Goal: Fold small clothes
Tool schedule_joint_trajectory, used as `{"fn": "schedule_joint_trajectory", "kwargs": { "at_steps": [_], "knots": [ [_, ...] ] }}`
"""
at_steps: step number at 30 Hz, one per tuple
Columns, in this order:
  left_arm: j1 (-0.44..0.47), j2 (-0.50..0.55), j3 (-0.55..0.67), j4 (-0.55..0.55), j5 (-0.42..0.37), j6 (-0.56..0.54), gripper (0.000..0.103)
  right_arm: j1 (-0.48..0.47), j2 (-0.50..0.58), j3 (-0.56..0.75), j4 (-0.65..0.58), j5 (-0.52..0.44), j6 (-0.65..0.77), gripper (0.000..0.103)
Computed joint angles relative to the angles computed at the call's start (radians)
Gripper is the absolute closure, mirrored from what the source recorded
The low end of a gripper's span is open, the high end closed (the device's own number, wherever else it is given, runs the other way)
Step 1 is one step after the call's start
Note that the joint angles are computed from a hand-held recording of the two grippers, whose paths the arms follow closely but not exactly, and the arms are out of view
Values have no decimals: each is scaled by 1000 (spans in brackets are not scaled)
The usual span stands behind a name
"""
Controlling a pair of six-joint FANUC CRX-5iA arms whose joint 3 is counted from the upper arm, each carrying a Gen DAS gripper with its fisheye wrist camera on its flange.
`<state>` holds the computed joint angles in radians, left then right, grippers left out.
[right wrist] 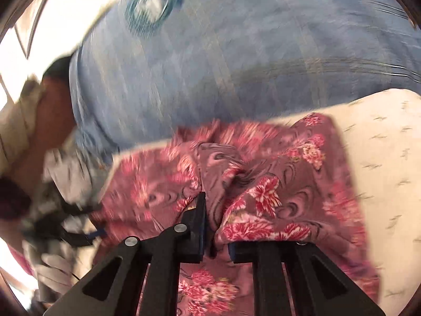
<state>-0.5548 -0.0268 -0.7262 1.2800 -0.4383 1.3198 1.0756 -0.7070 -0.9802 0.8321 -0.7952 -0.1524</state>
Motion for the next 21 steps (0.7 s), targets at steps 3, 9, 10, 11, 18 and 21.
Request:
{"fn": "schedule_joint_trajectory", "kwargs": {
  "at_steps": [3,9,10,11,18,21],
  "knots": [
    [41,42,73,-225,-51,168,34,10,-51,2,-70,-100,42,90],
    [53,46,128,-405,-87,267,38,61,-184,-24,-263,-179,51,83],
    [52,46,126,-396,-86,261,38,111,-243,-54,-211,-203,-24,82],
    [52,47,125,-388,-87,260,38,167,-303,-85,-156,-230,-102,76],
    [34,85,143,-304,-117,197,37,193,-204,-100,-110,-8,-164,57],
    [23,101,146,-237,-123,110,36,161,-71,-74,-147,133,-107,57]
  ]
}}
